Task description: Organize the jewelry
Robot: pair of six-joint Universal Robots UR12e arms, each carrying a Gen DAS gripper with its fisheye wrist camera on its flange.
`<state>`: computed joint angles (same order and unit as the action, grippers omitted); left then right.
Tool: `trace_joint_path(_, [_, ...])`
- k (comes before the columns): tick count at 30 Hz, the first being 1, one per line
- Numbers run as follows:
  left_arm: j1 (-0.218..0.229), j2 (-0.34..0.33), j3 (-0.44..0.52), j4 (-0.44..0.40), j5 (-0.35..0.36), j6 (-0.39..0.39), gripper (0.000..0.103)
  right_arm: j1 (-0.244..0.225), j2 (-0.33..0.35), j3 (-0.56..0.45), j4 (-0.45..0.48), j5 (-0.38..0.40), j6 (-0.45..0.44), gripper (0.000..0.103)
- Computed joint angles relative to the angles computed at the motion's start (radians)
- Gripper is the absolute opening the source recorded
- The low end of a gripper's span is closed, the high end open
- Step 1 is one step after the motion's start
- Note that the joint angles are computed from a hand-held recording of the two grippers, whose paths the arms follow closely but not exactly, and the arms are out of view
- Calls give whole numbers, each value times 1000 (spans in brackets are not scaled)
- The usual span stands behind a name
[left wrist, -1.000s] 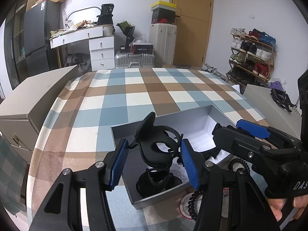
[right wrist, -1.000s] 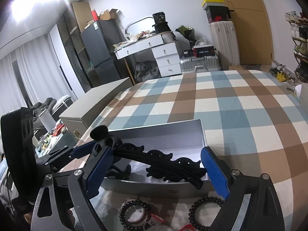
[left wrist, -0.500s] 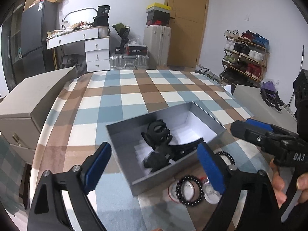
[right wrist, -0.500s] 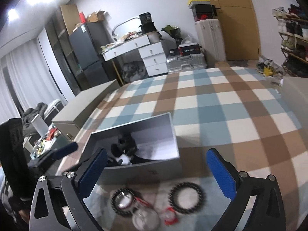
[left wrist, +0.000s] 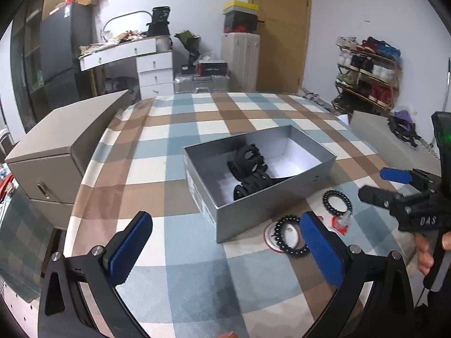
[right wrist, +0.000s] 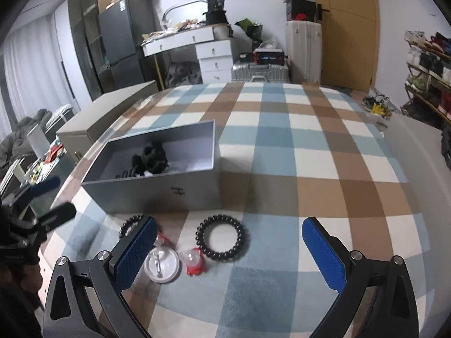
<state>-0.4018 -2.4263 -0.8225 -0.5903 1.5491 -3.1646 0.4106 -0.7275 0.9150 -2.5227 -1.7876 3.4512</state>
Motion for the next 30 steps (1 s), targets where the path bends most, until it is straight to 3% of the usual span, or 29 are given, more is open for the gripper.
trace_joint_path(5, [-2,1,-11,-4,-6,26,102,4,5,-10,36,12,-57,103])
trace_joint_path(10, [-4,6,-24,-8,-2,46,102,10,-1,6,6,38,-160,99])
trace_joint_path(14, [-3,9,-28,-10,-9,50,102,7,-1,8,19,111,-209,73])
trace_joint_path(21, [0,13,-32,-20,-26,43,102,8,11,-11,65,170,-248,48])
trace_joint_path(30, [-3,9,-27,-25,-24,48,102,9,21,-22,88,126,-228,44])
